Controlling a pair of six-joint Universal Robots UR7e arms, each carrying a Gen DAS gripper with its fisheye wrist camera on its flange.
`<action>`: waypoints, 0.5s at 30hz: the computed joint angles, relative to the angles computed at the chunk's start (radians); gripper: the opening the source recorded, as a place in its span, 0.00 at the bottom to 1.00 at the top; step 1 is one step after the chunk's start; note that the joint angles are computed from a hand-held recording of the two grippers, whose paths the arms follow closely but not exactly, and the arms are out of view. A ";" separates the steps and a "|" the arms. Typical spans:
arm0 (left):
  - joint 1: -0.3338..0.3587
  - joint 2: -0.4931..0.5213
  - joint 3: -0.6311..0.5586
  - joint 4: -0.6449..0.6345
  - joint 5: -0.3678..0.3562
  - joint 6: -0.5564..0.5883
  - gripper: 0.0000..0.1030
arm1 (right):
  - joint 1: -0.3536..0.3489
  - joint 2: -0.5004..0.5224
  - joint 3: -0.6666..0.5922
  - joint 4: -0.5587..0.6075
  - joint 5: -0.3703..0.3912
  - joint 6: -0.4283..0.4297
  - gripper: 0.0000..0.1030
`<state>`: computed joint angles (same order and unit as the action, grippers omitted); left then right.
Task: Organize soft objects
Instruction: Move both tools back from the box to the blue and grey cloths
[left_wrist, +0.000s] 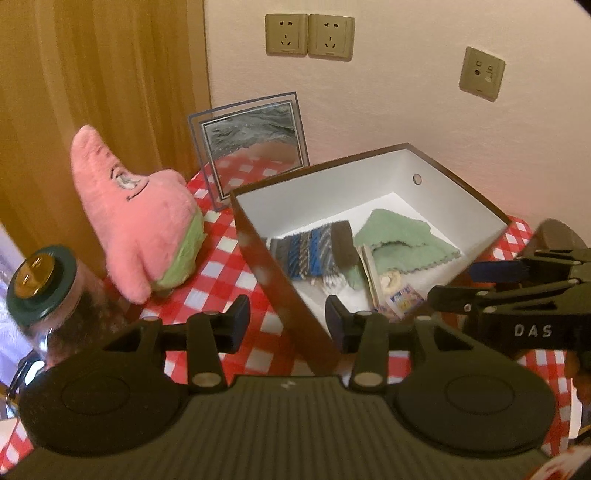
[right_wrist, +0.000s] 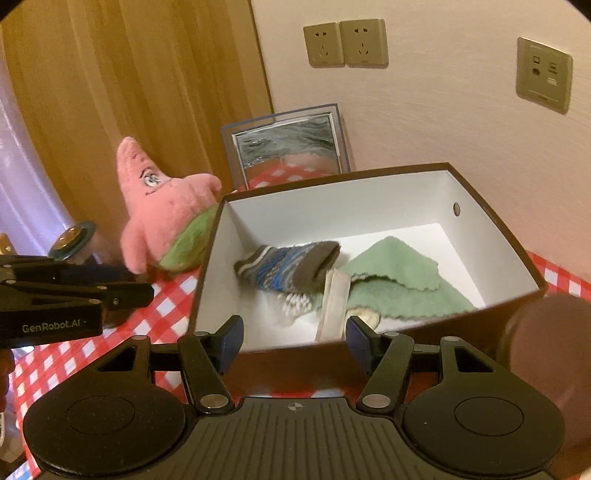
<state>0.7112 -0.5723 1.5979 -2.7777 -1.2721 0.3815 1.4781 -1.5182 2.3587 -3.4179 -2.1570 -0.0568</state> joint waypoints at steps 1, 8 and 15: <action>-0.001 -0.013 0.018 -0.004 0.003 -0.002 0.41 | 0.010 -0.005 0.010 -0.005 -0.005 0.006 0.60; 0.002 -0.116 0.149 -0.019 -0.013 -0.031 0.41 | 0.085 -0.044 0.082 -0.035 -0.032 0.073 0.60; 0.010 -0.218 0.285 -0.016 -0.012 -0.046 0.41 | 0.159 -0.088 0.172 -0.023 -0.074 0.214 0.60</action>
<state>0.7217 -0.7908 1.8824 -2.7940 -1.2845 0.3358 1.6371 -1.6059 2.5303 -3.4405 -2.2310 0.1574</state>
